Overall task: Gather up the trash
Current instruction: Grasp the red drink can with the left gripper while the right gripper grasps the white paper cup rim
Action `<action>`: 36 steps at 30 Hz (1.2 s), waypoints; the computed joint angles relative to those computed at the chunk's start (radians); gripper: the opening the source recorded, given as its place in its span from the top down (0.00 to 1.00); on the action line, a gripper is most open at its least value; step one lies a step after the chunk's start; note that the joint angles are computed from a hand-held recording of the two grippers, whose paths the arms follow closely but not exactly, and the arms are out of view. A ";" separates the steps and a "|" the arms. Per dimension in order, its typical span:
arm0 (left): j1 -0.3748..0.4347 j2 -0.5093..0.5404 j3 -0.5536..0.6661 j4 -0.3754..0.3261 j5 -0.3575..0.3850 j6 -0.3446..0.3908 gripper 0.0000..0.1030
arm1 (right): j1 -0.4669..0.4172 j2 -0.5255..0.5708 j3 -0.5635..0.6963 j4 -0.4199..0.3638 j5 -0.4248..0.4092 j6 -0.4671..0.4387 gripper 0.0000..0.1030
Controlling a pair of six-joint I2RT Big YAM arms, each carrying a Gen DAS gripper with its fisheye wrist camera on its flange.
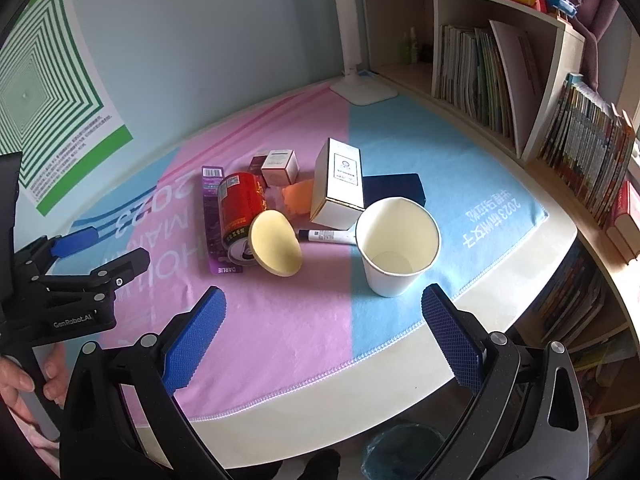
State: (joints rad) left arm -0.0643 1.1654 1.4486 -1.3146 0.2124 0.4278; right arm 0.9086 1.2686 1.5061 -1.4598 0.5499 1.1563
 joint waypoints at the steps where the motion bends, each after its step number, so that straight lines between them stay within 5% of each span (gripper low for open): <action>1: -0.006 0.007 0.003 0.001 -0.004 -0.002 0.06 | -0.009 -0.002 -0.004 0.006 -0.007 -0.010 0.06; 13: -0.100 0.129 0.057 0.000 -0.046 -0.021 0.06 | -0.127 -0.014 -0.061 0.092 -0.107 -0.122 0.06; 27: -0.163 0.318 0.171 -0.030 -0.102 -0.137 0.08 | -0.241 0.005 -0.106 0.171 -0.221 -0.230 0.08; 29: -0.171 0.335 0.177 -0.038 -0.107 -0.139 0.15 | -0.251 0.012 -0.109 0.175 -0.234 -0.244 0.18; 30: -0.175 0.342 0.179 -0.043 -0.107 -0.139 0.14 | -0.256 0.015 -0.111 0.175 -0.243 -0.250 0.31; 34: -0.179 0.372 0.199 -0.081 -0.059 -0.149 0.29 | -0.274 0.022 -0.129 0.182 -0.287 -0.264 0.40; 36: -0.185 0.367 0.193 -0.073 -0.068 -0.146 0.30 | -0.268 0.026 -0.128 0.174 -0.282 -0.272 0.60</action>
State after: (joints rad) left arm -0.2492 1.5321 1.6416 -1.3873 0.1440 0.2821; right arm 0.6406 1.2949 1.3782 -1.2861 0.2683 0.8840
